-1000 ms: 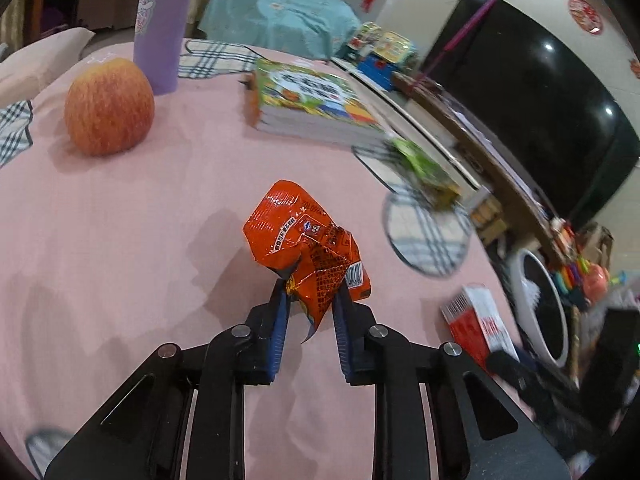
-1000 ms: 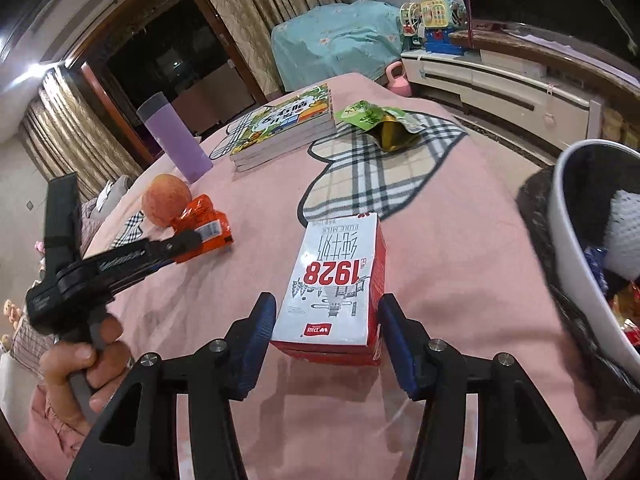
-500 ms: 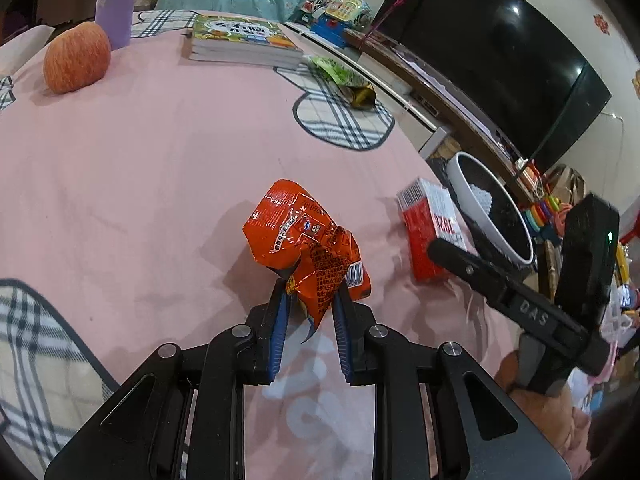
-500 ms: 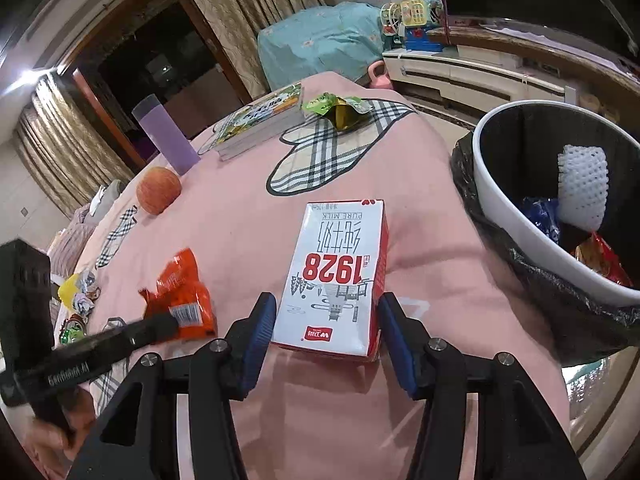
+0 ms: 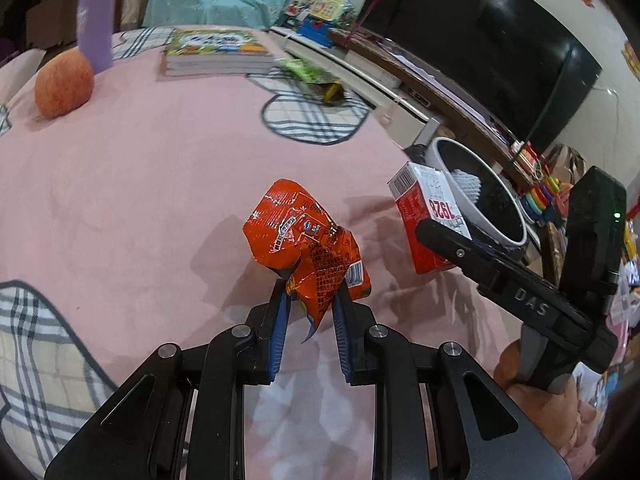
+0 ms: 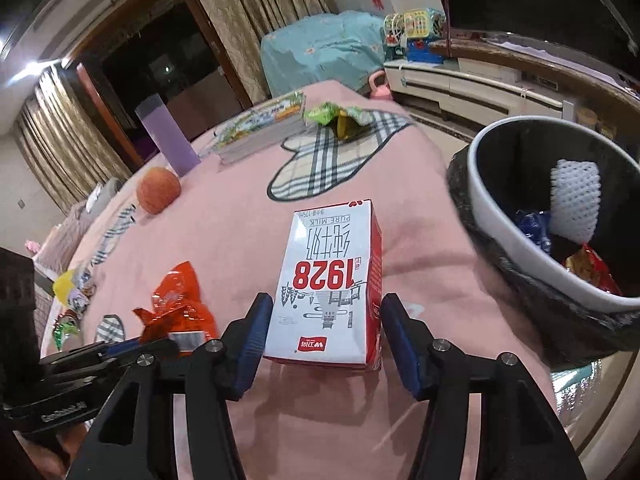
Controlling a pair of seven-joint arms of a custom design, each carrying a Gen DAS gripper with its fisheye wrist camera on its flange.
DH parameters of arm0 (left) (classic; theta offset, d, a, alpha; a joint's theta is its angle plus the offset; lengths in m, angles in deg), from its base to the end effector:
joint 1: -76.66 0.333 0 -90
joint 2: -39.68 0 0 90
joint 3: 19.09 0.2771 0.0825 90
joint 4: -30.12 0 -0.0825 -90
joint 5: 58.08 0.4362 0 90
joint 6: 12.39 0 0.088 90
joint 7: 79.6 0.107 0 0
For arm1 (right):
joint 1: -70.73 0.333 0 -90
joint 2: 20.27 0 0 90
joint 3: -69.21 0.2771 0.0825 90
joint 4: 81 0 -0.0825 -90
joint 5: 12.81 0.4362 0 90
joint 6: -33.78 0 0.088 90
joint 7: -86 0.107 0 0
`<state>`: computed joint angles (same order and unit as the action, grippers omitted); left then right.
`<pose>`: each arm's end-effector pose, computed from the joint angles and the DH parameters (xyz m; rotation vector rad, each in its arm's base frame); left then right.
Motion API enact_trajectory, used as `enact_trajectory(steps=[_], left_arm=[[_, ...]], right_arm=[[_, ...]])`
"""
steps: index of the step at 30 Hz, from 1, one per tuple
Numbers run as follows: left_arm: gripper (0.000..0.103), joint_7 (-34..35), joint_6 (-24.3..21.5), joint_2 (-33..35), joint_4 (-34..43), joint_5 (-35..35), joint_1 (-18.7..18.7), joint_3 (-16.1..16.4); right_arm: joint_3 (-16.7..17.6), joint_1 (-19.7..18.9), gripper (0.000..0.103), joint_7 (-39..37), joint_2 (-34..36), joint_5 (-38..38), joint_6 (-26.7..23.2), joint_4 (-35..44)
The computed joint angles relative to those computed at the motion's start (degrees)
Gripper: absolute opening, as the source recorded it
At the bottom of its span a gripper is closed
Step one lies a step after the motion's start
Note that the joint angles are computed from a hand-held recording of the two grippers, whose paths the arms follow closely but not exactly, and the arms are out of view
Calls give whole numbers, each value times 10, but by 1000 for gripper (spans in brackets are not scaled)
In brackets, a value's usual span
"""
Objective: Collect trash
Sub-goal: 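Carry the orange chip bag and white-red milk carton over the trash bin with both tools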
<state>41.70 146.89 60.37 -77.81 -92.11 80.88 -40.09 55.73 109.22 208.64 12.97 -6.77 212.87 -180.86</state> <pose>0.6742 -0.1638 0.3145 -1.7186 2.2761 -1.0160 0.6606 0.3210 0.2813 -1.5344 1.7749 -0.3572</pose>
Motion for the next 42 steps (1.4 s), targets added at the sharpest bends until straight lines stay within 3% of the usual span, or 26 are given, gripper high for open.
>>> enact_trajectory(steps=[8, 12, 18, 24, 33, 39, 42], left_arm=[[20, 18, 12, 2, 9, 11, -19, -17], [20, 22, 10, 7, 19, 20, -30, -24], [20, 17, 4, 22, 44, 42, -47, -28], [20, 8, -5, 41, 72, 68, -58, -31], [20, -10, -17, 70, 117, 108, -72, -33], [20, -22, -27, 94, 156, 134, -84, -35], [20, -27, -34, 109, 178, 150, -93, -34]], right_arm=[[-66, 65, 57, -13, -76, 37, 74, -114], [-131, 129, 57, -31, -100, 76, 100, -156], [-194, 190, 57, -70, -116, 143, 119, -191], [-224, 219, 57, -119, -135, 204, 134, -221], [-231, 218, 57, -190, -150, 279, 144, -236], [-199, 179, 57, -225, -159, 312, 152, -239], [-164, 138, 57, -234, -163, 312, 154, -237]])
